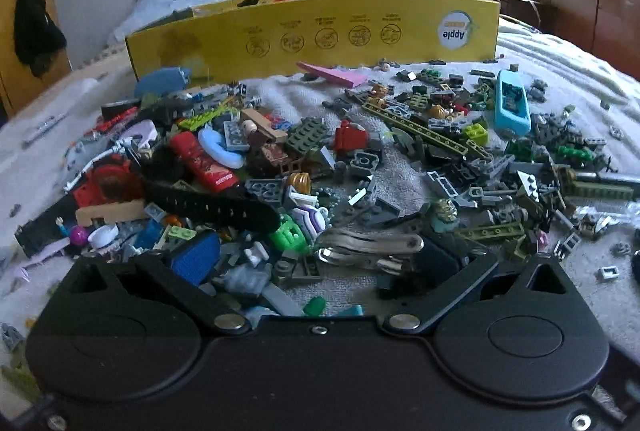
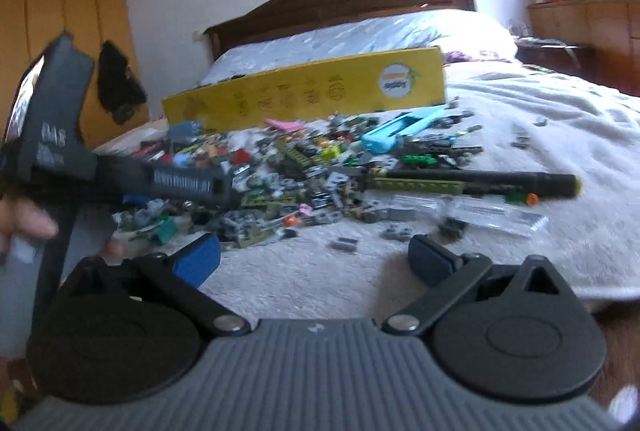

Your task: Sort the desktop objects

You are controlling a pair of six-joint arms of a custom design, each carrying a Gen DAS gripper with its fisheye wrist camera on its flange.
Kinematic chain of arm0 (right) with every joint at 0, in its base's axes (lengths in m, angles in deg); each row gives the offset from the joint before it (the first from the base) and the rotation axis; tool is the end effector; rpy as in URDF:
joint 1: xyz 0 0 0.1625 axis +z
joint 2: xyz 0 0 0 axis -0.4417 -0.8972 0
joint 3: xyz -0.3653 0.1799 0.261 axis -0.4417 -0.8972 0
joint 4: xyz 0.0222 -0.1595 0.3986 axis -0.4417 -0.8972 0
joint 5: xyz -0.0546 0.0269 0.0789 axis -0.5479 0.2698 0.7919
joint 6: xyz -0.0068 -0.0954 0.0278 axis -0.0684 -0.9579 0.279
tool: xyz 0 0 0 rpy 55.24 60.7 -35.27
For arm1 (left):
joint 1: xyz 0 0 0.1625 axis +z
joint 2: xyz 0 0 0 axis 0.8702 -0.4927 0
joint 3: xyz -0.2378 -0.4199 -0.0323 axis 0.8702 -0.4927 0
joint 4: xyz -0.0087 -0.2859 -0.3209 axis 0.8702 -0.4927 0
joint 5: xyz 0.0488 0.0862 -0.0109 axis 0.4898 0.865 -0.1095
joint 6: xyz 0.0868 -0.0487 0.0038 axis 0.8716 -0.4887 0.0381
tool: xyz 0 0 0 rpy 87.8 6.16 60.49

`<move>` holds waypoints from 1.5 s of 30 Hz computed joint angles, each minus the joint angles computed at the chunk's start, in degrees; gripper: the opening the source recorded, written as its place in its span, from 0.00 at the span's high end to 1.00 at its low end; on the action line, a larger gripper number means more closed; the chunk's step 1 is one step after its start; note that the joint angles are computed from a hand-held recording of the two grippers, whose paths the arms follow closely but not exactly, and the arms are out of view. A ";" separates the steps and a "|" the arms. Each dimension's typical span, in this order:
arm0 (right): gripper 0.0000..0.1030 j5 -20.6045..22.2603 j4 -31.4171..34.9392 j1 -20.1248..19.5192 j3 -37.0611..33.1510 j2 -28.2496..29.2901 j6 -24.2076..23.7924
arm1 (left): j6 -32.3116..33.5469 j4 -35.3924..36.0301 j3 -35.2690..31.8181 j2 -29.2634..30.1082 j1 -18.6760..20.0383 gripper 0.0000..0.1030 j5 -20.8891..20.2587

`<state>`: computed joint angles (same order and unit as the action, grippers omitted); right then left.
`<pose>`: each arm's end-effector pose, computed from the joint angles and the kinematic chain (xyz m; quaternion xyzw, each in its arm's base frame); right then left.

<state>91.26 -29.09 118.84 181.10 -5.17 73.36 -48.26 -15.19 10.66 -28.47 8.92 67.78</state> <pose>0.1123 -0.5754 -0.0382 0.0166 -0.7308 0.6071 0.3117 -0.1038 -0.7718 0.0028 0.4165 0.8240 -0.2861 0.2564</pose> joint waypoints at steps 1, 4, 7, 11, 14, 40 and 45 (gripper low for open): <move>0.00 -1.40 -1.38 -0.61 0.66 0.10 1.90 | 0.13 -0.16 0.28 -0.07 -0.08 0.00 -0.28; 0.00 -2.97 -3.72 -1.31 1.28 0.41 3.77 | -0.35 0.82 -0.04 -0.25 0.17 0.00 0.83; 0.00 -0.84 -3.11 -0.80 -0.08 1.19 0.91 | -0.85 1.06 0.46 -1.22 0.65 0.00 3.12; 0.00 1.33 -4.69 -0.07 -0.99 2.45 -2.23 | -3.12 -1.22 3.65 -4.47 1.61 0.01 6.16; 0.00 2.98 -6.11 0.77 -1.10 2.81 -2.52 | -2.37 -4.58 6.76 -7.80 2.40 0.01 7.48; 0.00 2.33 34.42 8.26 -39.86 20.00 -21.00 | -3.16 -10.90 8.09 -17.45 12.23 0.01 3.67; 0.00 7.34 38.49 7.19 -42.35 18.53 -12.35 | -2.48 -10.33 8.69 -17.33 12.16 0.01 4.83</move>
<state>98.60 9.40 126.03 138.75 13.36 61.01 -50.75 -25.53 19.35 -45.80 21.09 72.61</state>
